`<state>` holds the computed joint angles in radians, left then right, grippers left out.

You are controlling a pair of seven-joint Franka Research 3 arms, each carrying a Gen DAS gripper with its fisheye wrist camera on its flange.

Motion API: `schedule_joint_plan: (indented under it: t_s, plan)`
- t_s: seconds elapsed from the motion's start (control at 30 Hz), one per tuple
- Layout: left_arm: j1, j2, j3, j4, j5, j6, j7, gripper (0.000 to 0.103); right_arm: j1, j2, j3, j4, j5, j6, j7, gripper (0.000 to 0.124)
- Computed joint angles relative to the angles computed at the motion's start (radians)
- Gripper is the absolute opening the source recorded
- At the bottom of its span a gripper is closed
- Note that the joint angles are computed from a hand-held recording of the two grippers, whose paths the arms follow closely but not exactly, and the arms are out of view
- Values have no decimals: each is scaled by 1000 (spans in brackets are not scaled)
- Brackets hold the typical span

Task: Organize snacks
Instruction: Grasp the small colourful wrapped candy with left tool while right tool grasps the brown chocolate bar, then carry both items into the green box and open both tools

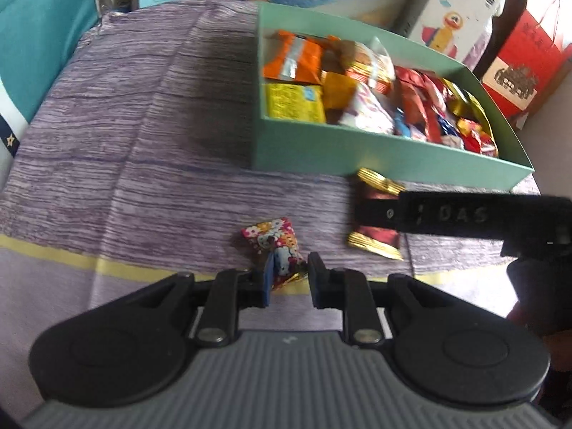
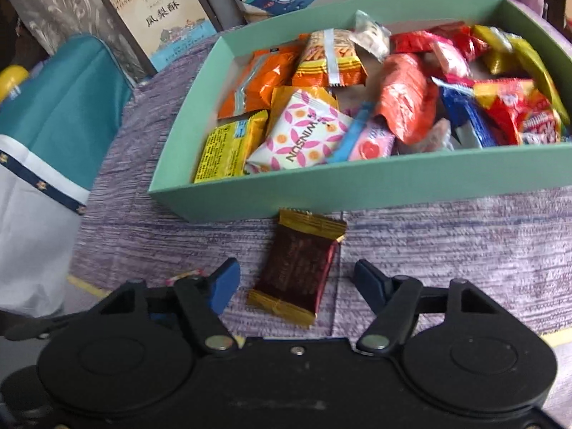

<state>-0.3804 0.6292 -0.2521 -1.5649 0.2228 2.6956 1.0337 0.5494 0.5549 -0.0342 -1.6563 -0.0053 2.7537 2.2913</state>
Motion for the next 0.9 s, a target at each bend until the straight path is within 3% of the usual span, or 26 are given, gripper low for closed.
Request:
schedule_joint_plan:
  t_s: [0.1,0.17,0.23,0.37,0.53,0.7,0.9]
  plan:
    - [38,6,-28,-11,-36,23,33,23,64,41,-61,65,-86,-46,52,65]
    - [40,6,-22,-16,-44,30,28,31,112,65,-104,105,-176,-87,74,43]
    - [52,4,-30,-27,-59,45,34,31,116,73,-105,116,-226,-95,65,37]
    - [51,6,-29,-29,-66,59,35,31,54,28,-46,57,-172,-56,35,37]
    - [16,27,1,11,-45,46,-4,32,26,-19,-28,-12,-135,-10,21,37]
    - [-48,34,64,36,39,33,-91,24,12,-64,-15,-82,-103,38,-1,37]
    - [-63,13,68,36,93,9,-128,23,-6,-120,2,-163,-64,103,-41,37]
